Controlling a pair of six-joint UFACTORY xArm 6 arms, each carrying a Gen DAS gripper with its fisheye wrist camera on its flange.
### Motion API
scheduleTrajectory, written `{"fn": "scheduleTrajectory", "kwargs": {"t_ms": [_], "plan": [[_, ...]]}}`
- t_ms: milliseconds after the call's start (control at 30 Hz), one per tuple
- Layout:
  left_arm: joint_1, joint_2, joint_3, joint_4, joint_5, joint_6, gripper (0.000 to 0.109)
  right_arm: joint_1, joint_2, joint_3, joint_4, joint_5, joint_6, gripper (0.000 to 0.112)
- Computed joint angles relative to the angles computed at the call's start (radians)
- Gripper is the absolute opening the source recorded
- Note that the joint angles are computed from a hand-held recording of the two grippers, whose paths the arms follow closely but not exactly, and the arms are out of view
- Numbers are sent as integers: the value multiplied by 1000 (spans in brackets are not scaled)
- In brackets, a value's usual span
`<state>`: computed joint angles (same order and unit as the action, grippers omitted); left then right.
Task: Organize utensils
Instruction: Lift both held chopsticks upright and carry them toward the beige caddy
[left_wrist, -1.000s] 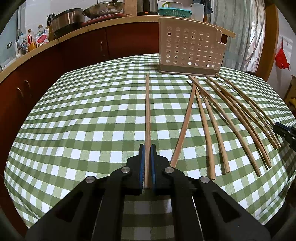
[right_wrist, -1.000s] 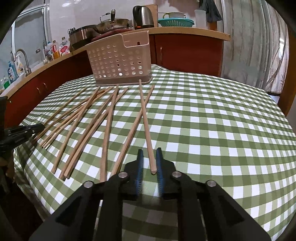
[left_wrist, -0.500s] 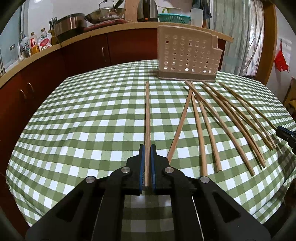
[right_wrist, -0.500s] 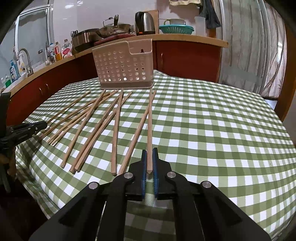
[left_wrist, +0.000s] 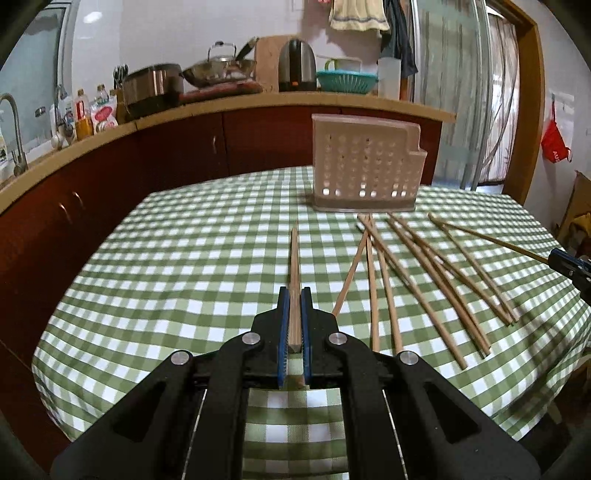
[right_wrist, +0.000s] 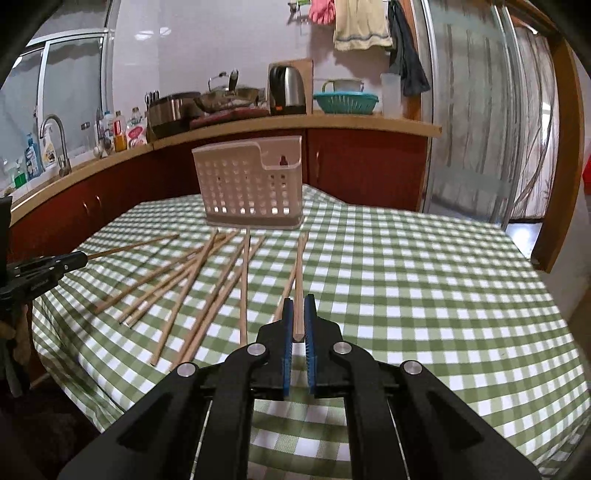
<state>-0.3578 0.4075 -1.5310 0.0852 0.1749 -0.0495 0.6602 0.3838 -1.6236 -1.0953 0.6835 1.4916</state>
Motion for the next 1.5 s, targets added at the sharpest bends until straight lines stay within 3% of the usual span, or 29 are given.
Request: {"fn": "scheduleTrajectory", "kwargs": {"t_ms": [200, 267, 700, 1233, 1500], "plan": [[3, -44, 25, 33, -23, -39, 7, 15, -24, -11, -57, 31, 29, 7], [-1, -58, 31, -33, -34, 13, 7, 17, -34, -12, -75, 36, 37, 7], [2, -85, -33, -80, -8, 54, 7, 14, -40, -98, -144, 42, 17, 7], [-2, 88, -311, -66, 55, 69, 7, -64, 153, -384, -111, -38, -99, 7], [0, 160, -431, -81, 96, 86, 7, -75, 214, -474, -86, -31, -140, 5]]}}
